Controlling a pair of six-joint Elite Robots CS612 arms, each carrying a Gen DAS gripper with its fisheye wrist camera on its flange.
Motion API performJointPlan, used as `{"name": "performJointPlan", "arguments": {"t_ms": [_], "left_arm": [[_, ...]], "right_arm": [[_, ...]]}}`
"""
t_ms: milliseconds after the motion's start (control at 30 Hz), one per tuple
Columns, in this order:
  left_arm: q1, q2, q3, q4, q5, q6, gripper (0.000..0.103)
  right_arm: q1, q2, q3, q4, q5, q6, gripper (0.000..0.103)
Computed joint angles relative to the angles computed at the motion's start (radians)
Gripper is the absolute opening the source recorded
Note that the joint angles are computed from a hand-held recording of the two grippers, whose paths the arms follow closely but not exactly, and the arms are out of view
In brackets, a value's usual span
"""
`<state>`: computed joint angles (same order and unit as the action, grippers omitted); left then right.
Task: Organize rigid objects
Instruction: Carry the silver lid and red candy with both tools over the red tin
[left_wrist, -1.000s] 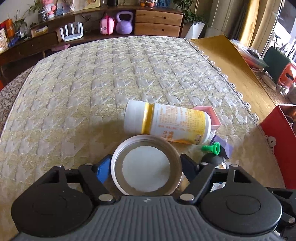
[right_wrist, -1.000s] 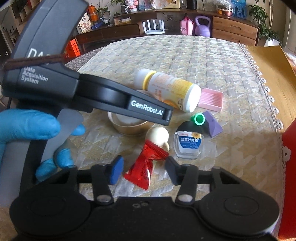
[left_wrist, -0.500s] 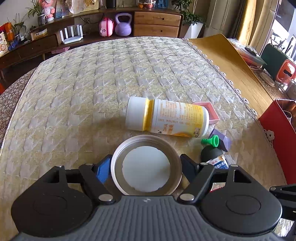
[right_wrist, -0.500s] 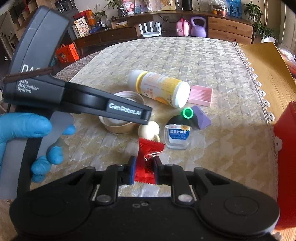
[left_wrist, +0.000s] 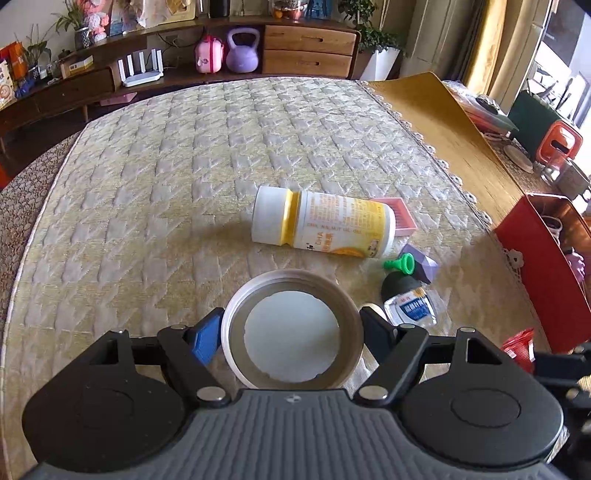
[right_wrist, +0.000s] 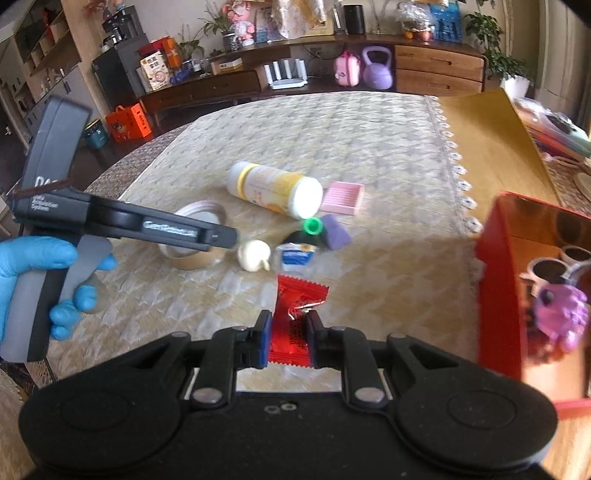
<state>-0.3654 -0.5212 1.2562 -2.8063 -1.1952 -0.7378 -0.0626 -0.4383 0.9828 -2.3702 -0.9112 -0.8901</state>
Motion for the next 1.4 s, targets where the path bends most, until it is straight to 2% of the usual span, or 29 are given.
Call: {"name": "performJointPlan", "arguments": {"t_ms": [333, 567, 1100, 1400], "left_arm": [[-0.020, -0.038, 0.023, -0.009, -0.031, 0.024, 0.078], [-0.038, -0.035, -0.009, -0.020, -0.059, 0.072, 0.078], [-0.077, 0.048, -0.215, 0.012, -0.143, 0.192, 0.078], [-0.093, 0.124, -0.377, 0.093, -0.175, 0.248, 0.078]], "right_arm": [[-0.040, -0.017, 0.005, -0.009, 0.016, 0.024, 0.018], [-0.069, -0.022, 0.004, -0.039, 0.035, 0.061, 0.018], [-0.115, 0.020, -0.068, -0.098, 0.033, 0.181, 0.018], [-0.130, 0.075, -0.160, -0.120, 0.009, 0.262, 0.018]]}}
